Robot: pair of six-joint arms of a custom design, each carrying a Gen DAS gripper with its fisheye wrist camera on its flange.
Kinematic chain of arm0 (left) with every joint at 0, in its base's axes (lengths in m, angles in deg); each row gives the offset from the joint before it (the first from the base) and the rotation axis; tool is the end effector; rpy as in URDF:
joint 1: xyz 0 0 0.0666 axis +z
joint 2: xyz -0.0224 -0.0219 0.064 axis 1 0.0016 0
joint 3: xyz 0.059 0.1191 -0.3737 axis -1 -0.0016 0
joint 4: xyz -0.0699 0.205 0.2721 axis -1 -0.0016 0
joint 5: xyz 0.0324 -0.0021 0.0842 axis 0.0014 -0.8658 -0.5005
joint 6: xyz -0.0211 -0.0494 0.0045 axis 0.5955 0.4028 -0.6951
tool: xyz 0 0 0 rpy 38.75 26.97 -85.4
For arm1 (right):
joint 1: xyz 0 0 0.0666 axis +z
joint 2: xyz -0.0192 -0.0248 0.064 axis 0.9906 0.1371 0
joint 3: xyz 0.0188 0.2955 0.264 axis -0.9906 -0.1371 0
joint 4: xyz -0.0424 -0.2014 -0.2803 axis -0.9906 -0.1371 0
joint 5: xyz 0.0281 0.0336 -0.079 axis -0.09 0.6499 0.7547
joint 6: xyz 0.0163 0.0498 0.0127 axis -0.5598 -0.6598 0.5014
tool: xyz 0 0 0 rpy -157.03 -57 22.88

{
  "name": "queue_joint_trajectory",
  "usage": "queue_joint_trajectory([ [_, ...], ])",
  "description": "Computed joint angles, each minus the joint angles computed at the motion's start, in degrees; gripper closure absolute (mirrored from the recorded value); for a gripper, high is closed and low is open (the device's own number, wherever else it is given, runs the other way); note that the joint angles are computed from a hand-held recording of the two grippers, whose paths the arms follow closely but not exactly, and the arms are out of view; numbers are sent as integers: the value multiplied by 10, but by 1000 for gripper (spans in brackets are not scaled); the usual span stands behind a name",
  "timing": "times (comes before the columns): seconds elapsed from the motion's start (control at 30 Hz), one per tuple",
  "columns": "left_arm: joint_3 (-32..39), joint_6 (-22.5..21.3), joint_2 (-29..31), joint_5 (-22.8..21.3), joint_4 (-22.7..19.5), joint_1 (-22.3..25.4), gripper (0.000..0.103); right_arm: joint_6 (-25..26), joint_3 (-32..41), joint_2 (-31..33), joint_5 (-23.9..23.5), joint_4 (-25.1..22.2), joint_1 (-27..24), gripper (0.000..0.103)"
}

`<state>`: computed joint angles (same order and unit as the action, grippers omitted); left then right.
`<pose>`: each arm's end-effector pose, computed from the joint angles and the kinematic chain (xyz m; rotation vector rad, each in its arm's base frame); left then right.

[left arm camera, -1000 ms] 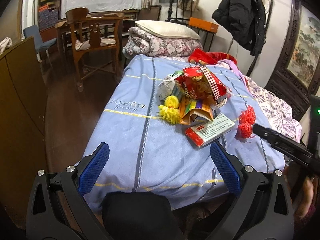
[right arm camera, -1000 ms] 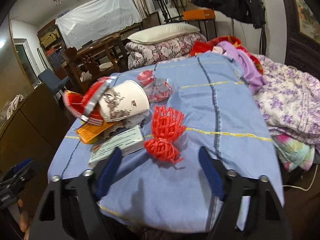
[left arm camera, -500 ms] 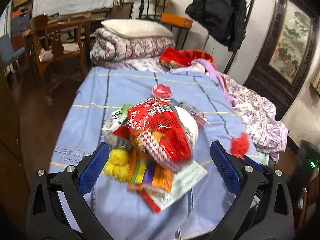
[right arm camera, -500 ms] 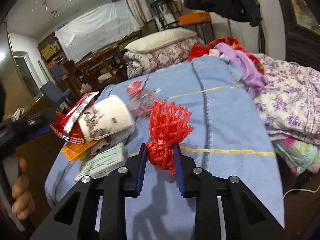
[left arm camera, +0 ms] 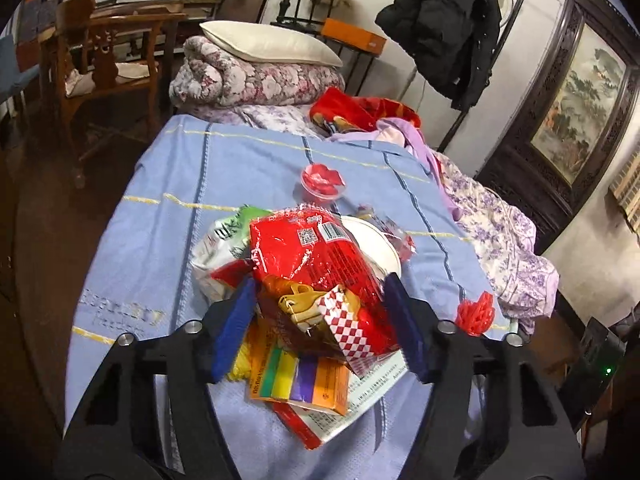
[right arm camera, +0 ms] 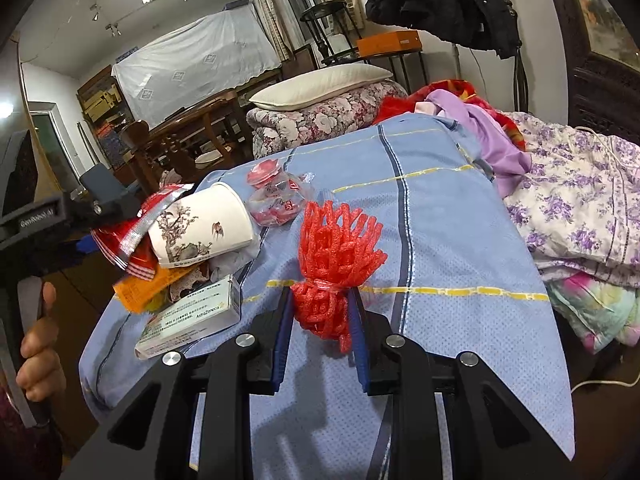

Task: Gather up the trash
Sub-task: 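Grasp the red mesh net with the right tool while the left tool grasps the red snack bag, then carry both items to the red wastebasket and open both tools to drop them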

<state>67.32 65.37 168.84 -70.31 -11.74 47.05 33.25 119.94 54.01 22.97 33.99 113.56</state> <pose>0.3325 -0.2821 0.5838 -0.5772 2.2329 -0.1650 0.4075 0.2609 0.5148 -0.5890 2.2432 0.7186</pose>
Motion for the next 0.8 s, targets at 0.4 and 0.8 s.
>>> queue_joint_trajectory([
  [0.4, 129, -41, 37, -99, -70, -41, 49, -6, 6, -16, -19, 21, -17, 76],
  [0.8, 269, -42, 99, -157, -131, -130, 49, 53, 97, -48, -78, -102, -72, 76],
])
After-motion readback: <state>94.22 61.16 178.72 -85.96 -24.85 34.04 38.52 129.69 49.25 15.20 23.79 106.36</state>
